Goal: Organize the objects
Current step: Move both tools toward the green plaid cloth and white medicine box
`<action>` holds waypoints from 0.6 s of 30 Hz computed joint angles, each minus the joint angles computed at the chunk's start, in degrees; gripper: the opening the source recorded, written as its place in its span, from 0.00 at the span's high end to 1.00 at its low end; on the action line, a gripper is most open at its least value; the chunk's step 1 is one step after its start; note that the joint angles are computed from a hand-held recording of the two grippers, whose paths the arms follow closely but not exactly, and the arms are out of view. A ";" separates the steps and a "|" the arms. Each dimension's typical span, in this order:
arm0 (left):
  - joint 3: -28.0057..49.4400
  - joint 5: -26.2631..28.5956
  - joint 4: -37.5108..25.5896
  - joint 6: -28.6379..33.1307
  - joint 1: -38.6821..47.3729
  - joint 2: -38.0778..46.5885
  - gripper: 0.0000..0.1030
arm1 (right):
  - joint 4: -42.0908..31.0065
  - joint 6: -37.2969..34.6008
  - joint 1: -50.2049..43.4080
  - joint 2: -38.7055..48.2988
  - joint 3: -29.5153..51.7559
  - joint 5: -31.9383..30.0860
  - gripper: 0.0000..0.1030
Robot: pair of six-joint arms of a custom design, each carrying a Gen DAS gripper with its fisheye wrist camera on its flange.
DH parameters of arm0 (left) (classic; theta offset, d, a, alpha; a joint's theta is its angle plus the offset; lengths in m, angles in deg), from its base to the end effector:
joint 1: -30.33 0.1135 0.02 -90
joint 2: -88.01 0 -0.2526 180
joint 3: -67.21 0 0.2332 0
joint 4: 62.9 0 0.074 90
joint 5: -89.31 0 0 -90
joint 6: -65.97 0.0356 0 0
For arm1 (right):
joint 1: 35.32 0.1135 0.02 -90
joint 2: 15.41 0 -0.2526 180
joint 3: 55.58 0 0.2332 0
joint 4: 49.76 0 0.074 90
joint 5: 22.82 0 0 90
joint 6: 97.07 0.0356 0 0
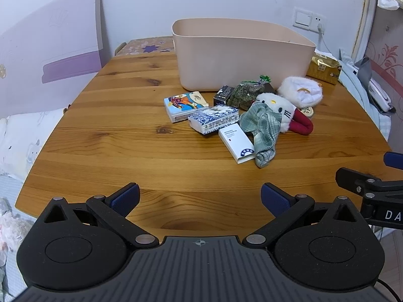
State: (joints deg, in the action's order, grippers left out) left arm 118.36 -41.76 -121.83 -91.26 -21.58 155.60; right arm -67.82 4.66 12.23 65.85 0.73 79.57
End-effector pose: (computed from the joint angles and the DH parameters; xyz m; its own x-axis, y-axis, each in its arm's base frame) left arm 0.1250 -0.1216 0.1835 -0.6837 -0.2545 -0.6839 -0.3603 0.9327 0.0131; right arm 0.1896 0.1960 0.1906 -0.5758 -0.3353 -0.7457 -0.5083 0.8611 0.0054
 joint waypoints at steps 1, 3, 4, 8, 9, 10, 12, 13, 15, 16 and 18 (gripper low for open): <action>-0.06 0.11 0.06 0.22 0.27 -0.13 0.00 | 0.06 0.00 -0.05 0.06 0.09 -0.12 0.00; -0.27 0.25 0.13 0.85 1.01 -0.73 0.00 | 0.23 0.11 -0.04 0.42 0.37 -0.28 0.00; -0.36 0.27 0.21 1.14 1.33 -0.93 0.00 | 0.24 0.15 -0.03 0.63 0.54 -0.40 0.00; -0.71 0.10 0.92 3.05 2.54 -1.87 0.00 | 0.73 0.35 -0.04 1.45 1.17 -1.02 0.00; -0.80 0.07 1.17 3.70 2.90 -2.07 0.00 | 0.94 0.45 -0.10 1.65 1.34 -1.18 0.00; -0.84 0.09 1.38 4.24 3.27 -2.15 0.00 | 1.14 0.57 -0.16 1.89 1.55 -1.27 0.00; -1.04 0.31 1.99 5.57 4.47 -2.41 0.00 | 1.55 0.91 -0.20 2.55 2.11 -1.23 0.00; -1.17 0.48 2.37 6.32 5.13 -2.63 0.00 | 1.77 1.04 -0.17 2.99 2.45 -1.18 0.00; -1.30 0.92 3.05 7.68 6.50 -2.83 0.00 | 1.80 1.12 -0.21 3.89 3.27 -1.44 0.00; -1.37 1.22 3.47 8.46 7.23 -2.99 0.00 | 1.79 1.12 -0.25 4.31 3.63 -1.67 0.00; -1.49 1.74 4.54 10.19 8.63 -3.27 0.00 | 1.96 1.03 -0.30 5.24 4.43 -2.08 0.00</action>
State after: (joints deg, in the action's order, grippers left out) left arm 116.87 -40.02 -117.29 -81.07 -12.95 152.34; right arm -65.86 5.69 11.94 71.09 5.17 77.49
